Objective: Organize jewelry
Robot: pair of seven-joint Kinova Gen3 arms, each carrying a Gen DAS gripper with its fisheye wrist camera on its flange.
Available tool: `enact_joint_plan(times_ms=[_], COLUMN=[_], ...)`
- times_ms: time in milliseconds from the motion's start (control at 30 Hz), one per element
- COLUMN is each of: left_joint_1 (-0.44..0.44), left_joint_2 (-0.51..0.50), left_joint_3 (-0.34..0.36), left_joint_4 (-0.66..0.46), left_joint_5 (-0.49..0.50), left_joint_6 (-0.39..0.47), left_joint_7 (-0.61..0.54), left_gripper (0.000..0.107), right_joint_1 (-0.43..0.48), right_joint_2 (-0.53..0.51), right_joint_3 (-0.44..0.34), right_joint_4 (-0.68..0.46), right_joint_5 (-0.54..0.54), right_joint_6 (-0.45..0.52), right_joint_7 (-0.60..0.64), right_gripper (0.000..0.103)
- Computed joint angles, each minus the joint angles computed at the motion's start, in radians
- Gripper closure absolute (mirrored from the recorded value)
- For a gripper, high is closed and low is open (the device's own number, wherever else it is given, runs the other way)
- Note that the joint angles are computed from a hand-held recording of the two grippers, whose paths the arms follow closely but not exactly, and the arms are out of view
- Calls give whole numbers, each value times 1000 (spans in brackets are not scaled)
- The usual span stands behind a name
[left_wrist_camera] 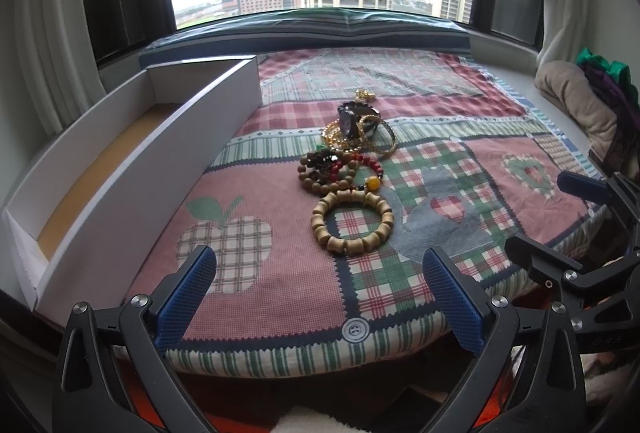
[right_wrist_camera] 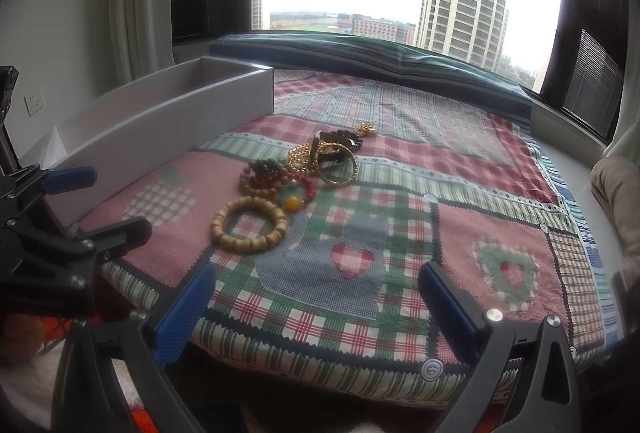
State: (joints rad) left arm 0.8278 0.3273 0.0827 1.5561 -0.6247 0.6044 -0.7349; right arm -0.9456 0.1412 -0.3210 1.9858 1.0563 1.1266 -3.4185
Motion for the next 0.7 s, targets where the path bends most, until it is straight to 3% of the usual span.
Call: enact_joint_plan(times_ms=[700], left_joint_1=[-1], left_joint_2=[3], left_joint_3=[0], left_joint_4=[7], left_joint_5=[8], left_joint_6=[-3], left_joint_7=[-2], left_gripper=[5], right_joint_1=[0], right_joint_2=[6], right_joint_3=[4], right_joint_4=[-3], right_joint_5=[-2], right_joint_6=[-6], right_joint_7=[-2], right_gripper=[0])
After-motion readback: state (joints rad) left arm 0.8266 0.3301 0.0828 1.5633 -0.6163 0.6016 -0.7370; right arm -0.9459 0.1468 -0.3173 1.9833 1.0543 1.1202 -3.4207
